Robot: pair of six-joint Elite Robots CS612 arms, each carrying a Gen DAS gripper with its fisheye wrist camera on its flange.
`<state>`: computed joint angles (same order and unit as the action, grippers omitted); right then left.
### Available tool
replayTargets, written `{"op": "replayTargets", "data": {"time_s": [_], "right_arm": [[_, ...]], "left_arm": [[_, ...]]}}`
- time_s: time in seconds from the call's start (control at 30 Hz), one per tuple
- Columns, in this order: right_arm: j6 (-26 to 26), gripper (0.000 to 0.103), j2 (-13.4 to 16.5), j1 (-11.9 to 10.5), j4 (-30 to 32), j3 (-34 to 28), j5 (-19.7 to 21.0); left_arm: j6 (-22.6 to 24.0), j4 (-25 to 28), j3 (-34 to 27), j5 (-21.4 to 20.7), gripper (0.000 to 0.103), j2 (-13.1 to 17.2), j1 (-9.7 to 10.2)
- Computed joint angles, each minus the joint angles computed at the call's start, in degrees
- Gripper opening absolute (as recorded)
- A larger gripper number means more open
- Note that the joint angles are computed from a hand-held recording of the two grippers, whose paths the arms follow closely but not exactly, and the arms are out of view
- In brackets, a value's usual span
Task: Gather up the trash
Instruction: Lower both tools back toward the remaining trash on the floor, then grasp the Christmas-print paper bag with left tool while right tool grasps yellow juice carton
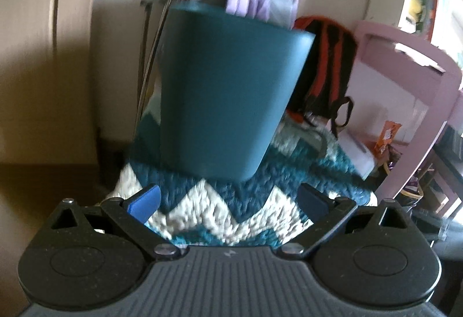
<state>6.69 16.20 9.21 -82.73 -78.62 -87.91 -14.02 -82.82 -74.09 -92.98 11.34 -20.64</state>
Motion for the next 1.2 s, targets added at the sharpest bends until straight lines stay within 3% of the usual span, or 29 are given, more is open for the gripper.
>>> {"op": "replayTargets", "data": {"time_s": [0.13,0.4,0.5,0.67,0.9,1.07,1.2], "right_arm": [[0.99,0.077,1.37,0.07,5.71,-0.25,-1.77],[5.84,0.077,3.52,-0.55,14.5,2.02,-3.6],[10.23,0.077,4.06,-1.05,18.24,3.78,-1.83],[12.86,0.077,4.79,-1.31,21.17,7.61,-1.16],[11.26,0.077,6.34,-1.4,23.56,11.8,-2.84],[11.04,0.077,7.28,-1.75,24.7,13.75,-1.88],[9.96,0.076,7.45,-1.75,24.69,15.84,-0.67]], "left_arm": [[-1.53,2.58,-0.02,1.64,0.101,1.9,-0.22],[2.72,11.83,0.52,3.68,0.101,5.37,-0.64],[3.25,16.86,1.11,2.77,0.101,5.98,-0.51],[3.39,23.23,1.84,3.11,0.101,6.99,-0.42],[2.03,30.31,4.0,3.81,0.101,8.26,-0.45],[-0.93,34.88,6.98,-0.97,0.1,8.71,0.0],[-2.86,38.51,8.44,-1.65,0.096,9.3,-0.11]]}}
